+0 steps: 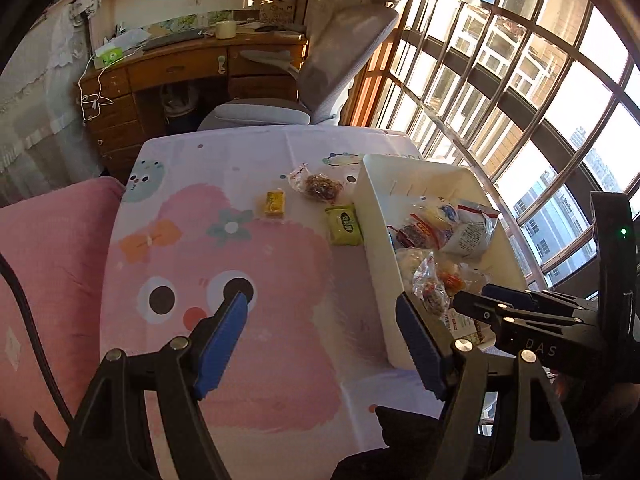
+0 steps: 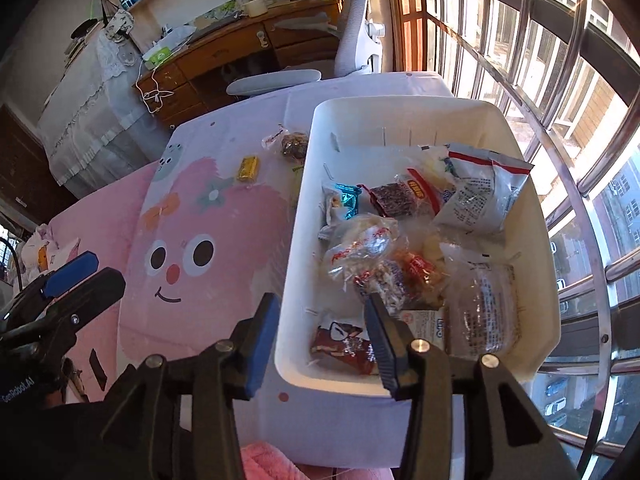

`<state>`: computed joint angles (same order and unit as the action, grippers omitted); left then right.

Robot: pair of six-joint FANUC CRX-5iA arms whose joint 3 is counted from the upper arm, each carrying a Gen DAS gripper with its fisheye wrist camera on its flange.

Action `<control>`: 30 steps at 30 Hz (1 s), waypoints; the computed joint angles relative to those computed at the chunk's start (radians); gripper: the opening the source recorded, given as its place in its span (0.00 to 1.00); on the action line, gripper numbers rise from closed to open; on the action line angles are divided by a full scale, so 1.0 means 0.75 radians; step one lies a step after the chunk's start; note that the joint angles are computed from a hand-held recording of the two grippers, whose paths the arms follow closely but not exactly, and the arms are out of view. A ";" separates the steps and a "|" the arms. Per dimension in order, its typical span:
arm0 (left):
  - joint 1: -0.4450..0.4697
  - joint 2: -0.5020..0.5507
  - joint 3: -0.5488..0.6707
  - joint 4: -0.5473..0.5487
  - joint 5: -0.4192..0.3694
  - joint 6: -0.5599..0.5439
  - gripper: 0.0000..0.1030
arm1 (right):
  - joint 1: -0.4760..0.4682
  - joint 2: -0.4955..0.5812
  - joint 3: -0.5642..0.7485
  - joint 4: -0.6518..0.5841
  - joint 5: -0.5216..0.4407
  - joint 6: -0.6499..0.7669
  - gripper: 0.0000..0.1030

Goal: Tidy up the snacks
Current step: 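Withdraw both tools and move them toward the yellow and green packets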

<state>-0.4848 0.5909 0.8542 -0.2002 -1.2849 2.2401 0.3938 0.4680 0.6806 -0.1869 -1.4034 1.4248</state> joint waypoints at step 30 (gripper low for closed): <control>0.386 -0.118 -0.337 0.313 0.214 -0.430 0.78 | 0.120 0.229 0.328 0.001 -0.196 -1.403 0.66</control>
<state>-0.1952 0.5024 0.6015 0.0342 -1.1244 1.9176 0.4841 0.6400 0.9264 -0.1862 -1.5506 0.3726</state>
